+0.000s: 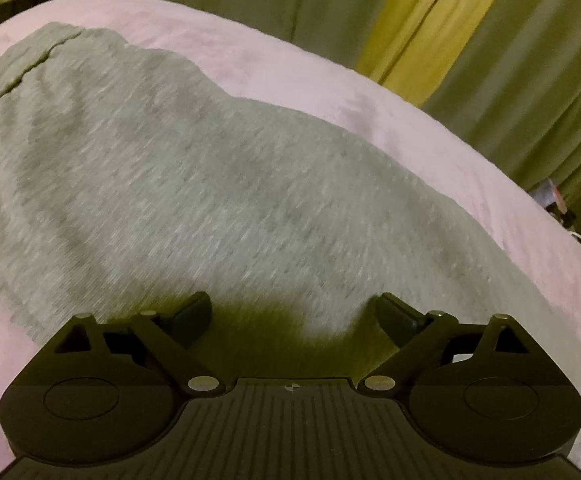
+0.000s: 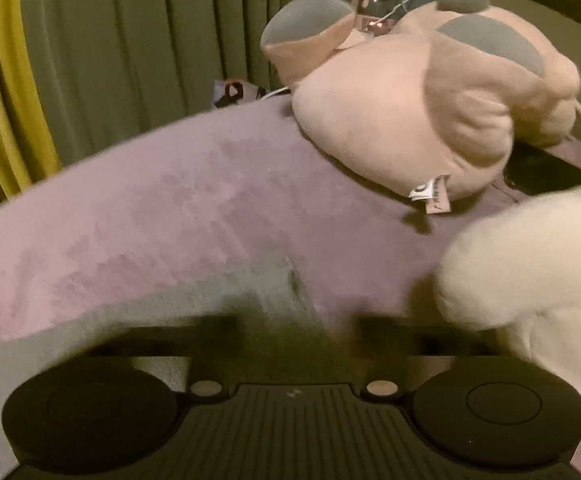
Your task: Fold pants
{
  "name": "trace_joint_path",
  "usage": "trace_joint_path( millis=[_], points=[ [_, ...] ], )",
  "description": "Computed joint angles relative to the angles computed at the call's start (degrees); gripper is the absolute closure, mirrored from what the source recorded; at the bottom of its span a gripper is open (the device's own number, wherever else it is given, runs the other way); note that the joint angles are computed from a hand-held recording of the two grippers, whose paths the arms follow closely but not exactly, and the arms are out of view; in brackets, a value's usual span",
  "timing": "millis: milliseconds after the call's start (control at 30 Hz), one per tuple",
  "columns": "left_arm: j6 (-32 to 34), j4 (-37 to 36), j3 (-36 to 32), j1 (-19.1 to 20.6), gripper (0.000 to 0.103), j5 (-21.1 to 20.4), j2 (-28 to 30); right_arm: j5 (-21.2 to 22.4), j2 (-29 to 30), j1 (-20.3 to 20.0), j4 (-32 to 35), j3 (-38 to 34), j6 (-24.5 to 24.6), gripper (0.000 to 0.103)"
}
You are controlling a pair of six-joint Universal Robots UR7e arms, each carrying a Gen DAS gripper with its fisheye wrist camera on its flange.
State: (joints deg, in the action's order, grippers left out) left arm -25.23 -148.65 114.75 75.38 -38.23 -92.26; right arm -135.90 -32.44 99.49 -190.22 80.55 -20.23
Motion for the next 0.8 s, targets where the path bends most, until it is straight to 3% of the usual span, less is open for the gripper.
trace_joint_path(
  millis=[33,167,267,333,367,433,533,600,633,667,700,733,800],
  points=[
    [0.2,0.0,-0.1,0.0,0.007,0.1,0.2,1.0,0.1,-0.2,-0.3,-0.5,0.6,0.101],
    [1.9,-3.6,0.0,0.2,0.007,0.2,1.2,3.1,3.0,0.4,-10.2,-4.1,-6.3,0.101],
    [1.6,-5.1,-0.2,0.6,0.007,0.1,1.8,2.6,4.7,-0.1,-13.3,-7.5,-5.0,0.098],
    [1.4,-5.8,-0.1,0.8,0.007,0.2,1.9,1.2,3.0,-0.3,-12.2,-5.9,0.5,0.08],
    [1.4,-6.0,0.1,0.8,0.007,0.2,1.7,2.4,1.7,-0.4,-15.0,-3.5,1.5,0.073],
    [1.4,-5.9,0.2,0.8,0.007,0.0,1.5,6.6,-1.9,-0.7,-22.2,4.0,2.5,0.048],
    [1.5,-5.6,0.3,0.9,0.007,-0.1,1.3,15.1,-9.9,-1.9,-22.0,18.0,8.6,0.042],
    [1.5,-5.3,0.3,0.8,0.007,-0.1,1.1,25.5,-16.4,-4.7,-16.3,27.7,17.0,0.036],
    [1.5,-5.2,0.3,0.8,0.007,-0.2,1.0,27.6,-18.4,-5.6,-13.0,30.6,20.2,0.034],
    [1.3,-5.0,0.4,0.9,0.007,-0.4,0.8,27.2,-19.1,-6.2,-12.0,32.3,21.3,0.034],
    [1.0,-4.7,0.4,0.9,0.007,-0.5,0.6,24.5,-18.7,-6.8,-12.6,33.3,20.1,0.044],
    [0.6,-4.5,0.5,0.8,0.007,-0.5,0.3,20.9,-18.0,-6.1,-14.3,33.9,18.7,0.06],
    [-0.3,-4.0,0.7,0.8,0.007,-0.5,-0.2,17.4,-17.3,-4.9,-17.4,34.1,17.7,0.059]
  ],
)
